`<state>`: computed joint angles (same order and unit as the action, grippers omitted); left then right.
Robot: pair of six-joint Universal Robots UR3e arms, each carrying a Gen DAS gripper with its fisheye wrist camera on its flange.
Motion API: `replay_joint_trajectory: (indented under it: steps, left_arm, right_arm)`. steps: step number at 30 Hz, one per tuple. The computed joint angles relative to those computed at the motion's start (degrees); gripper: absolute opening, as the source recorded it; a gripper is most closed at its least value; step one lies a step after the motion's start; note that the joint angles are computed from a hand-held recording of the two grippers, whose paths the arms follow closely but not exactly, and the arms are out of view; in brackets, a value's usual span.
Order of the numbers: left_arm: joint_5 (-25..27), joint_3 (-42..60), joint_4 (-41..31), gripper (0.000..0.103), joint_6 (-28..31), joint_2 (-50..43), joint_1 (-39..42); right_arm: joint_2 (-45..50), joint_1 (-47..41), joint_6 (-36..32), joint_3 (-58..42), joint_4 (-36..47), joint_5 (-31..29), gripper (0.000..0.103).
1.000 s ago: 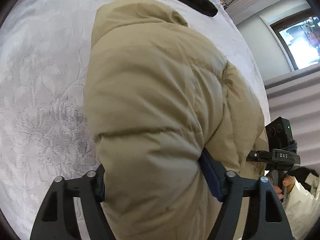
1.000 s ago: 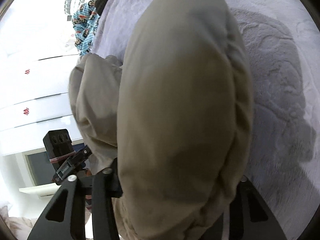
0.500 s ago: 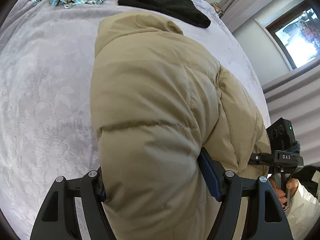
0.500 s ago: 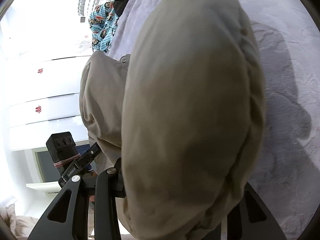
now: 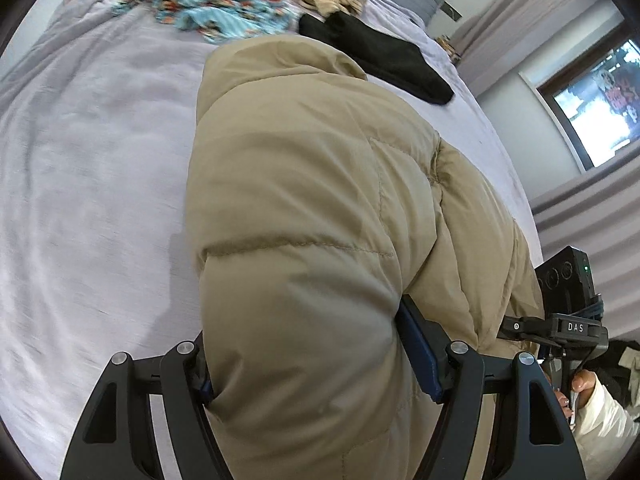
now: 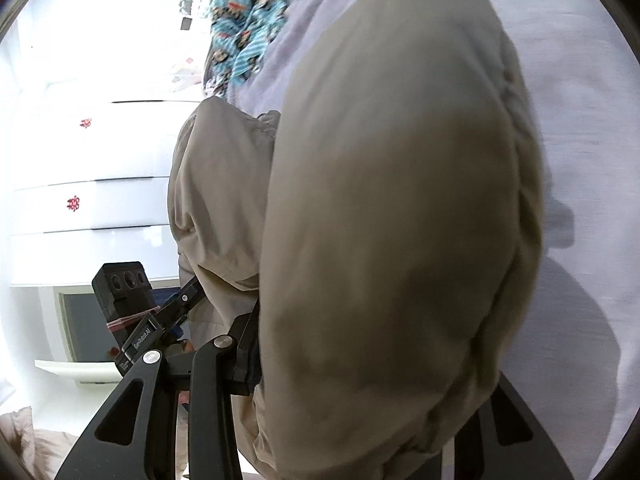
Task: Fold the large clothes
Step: 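Lift the jacket bundle with both tools and fold it over onto itself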
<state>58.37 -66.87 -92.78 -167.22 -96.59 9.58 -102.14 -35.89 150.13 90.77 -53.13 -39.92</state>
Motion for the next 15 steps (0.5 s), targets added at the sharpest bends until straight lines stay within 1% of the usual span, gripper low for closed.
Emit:
replay_joint_trajectory:
  steps: [2,3,5,7,8,9,11,13,14,15]
  left_arm:
    - [-0.41,1.56,-2.31,0.074,4.56,-0.95,4.66]
    - [-0.47,1.59,-2.55,0.074,6.12,-1.34,6.33]
    - [-0.32,4.20,-4.16,0.074,9.74,-3.75,10.68]
    - [0.03,5.87,-4.18,0.074,11.36,-5.95,13.23]
    - [0.11,6.41,-3.84,0.074,12.18,-7.19,14.78]
    - [0.19,6.73,-3.57,0.074,12.64,-8.13,15.74]
    - [1.54,7.52,-1.34,0.074,13.27,-11.04,17.36]
    - [3.01,6.55,2.56,0.074,12.37,-13.28,17.25]
    - [3.15,6.03,3.63,0.074,12.03,-14.22,17.38]
    - [2.94,5.39,4.22,0.074,12.20,-14.83,17.78]
  right_arm:
    - [1.51,8.13,10.94,3.41,-14.24,3.33,0.044]
    - [1.81,9.95,13.76,4.82,-18.27,4.02,0.044]
    - [6.27,16.88,24.32,5.65,-32.38,5.07,0.044]
    - [11.52,22.21,33.46,5.22,-44.74,5.18,0.044]
    - [14.94,24.61,36.71,3.94,-49.66,5.17,0.044]
    - [16.79,25.96,37.49,2.69,-51.11,4.46,0.044]
    - [22.98,29.59,41.43,-2.02,-55.91,2.95,0.044]
    - [26.71,30.98,43.03,-5.27,-56.52,2.55,0.044]
    - [27.57,31.22,41.73,-4.96,-58.10,2.40,0.044]
    - [26.03,31.14,40.85,-4.18,-54.88,1.22,0.044]
